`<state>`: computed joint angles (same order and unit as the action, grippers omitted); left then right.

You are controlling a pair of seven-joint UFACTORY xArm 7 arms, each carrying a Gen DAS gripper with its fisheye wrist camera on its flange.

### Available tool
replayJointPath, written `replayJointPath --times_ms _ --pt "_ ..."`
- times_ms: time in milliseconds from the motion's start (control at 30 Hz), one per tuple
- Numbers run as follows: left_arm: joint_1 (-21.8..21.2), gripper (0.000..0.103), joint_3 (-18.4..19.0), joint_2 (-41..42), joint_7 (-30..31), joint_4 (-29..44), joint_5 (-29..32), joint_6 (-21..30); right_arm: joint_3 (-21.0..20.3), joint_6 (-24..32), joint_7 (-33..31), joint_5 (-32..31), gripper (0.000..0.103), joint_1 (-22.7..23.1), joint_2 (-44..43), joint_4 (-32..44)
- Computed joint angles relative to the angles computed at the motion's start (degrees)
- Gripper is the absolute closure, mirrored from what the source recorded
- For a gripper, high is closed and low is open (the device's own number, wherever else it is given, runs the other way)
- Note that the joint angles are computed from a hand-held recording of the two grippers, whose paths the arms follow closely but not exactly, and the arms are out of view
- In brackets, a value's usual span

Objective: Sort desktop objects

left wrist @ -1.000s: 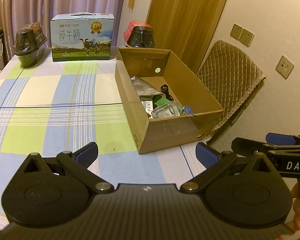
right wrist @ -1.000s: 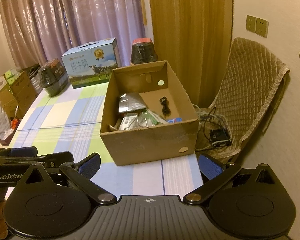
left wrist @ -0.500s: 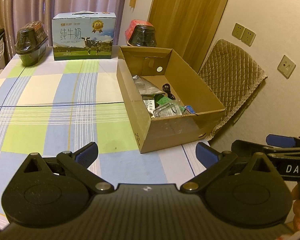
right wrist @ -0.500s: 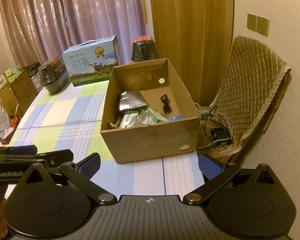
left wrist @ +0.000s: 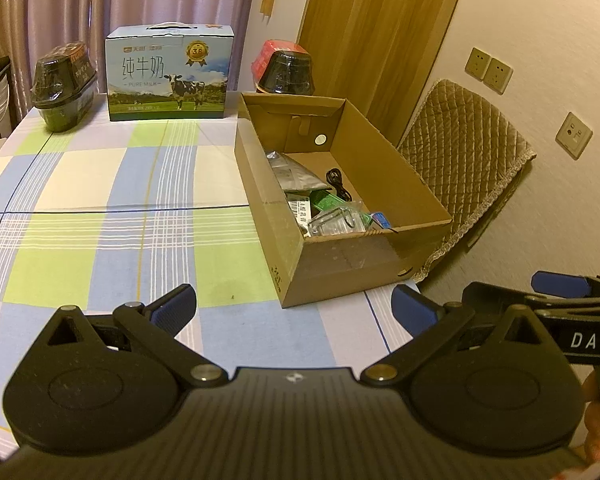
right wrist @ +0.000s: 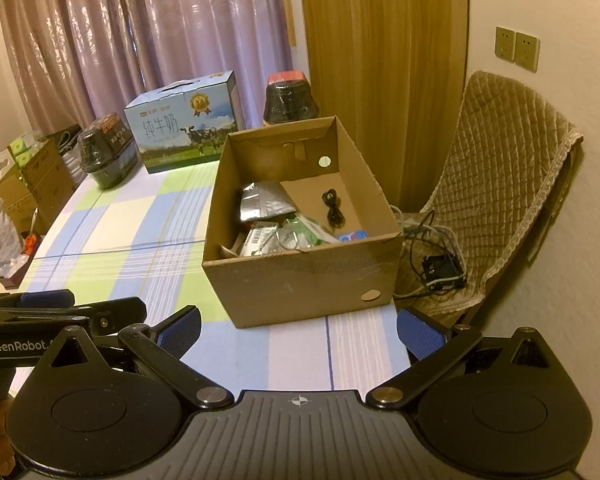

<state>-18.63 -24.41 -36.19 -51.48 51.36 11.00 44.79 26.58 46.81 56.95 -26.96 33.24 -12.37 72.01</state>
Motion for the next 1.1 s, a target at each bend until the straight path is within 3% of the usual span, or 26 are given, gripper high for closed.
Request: replayJointPath --times_ms 1100 --pt "0.47 0.001 0.26 0.14 0.76 0.94 0.55 0.42 -0.13 0.19 -0.23 -0.2 0.002 -0.92 -0.55 0.12"
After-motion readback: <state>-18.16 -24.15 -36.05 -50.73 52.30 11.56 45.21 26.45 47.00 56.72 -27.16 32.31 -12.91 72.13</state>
